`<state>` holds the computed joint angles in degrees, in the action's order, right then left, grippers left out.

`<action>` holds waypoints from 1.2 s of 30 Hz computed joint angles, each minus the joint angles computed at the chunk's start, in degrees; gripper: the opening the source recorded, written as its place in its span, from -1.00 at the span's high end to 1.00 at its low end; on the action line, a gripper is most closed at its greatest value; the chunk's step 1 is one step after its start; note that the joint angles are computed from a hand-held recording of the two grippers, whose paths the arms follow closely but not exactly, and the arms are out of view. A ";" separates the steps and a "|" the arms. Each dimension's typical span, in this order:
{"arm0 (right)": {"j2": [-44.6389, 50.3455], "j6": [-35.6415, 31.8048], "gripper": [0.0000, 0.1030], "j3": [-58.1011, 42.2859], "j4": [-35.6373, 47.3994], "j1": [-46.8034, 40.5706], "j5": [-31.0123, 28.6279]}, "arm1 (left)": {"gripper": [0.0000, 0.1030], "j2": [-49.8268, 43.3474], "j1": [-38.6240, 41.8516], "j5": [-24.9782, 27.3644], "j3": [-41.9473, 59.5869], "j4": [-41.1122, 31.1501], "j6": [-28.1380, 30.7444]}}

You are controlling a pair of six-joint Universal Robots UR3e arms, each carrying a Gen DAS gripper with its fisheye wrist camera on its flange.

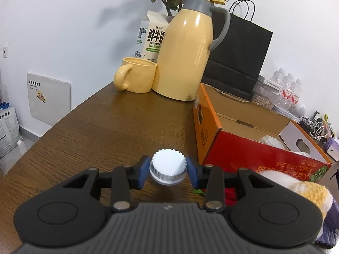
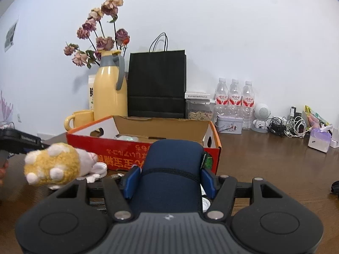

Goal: Organize objects
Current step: 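Carry the pouch and cap into the cardboard box and release both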

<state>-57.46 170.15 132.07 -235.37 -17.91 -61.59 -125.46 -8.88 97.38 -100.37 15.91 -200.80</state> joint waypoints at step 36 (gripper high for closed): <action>10.27 6.73 -0.16 -53.47 39.45 10.02 -4.72 | 0.24 -20.91 -5.74 0.10 60.63 -36.08 4.42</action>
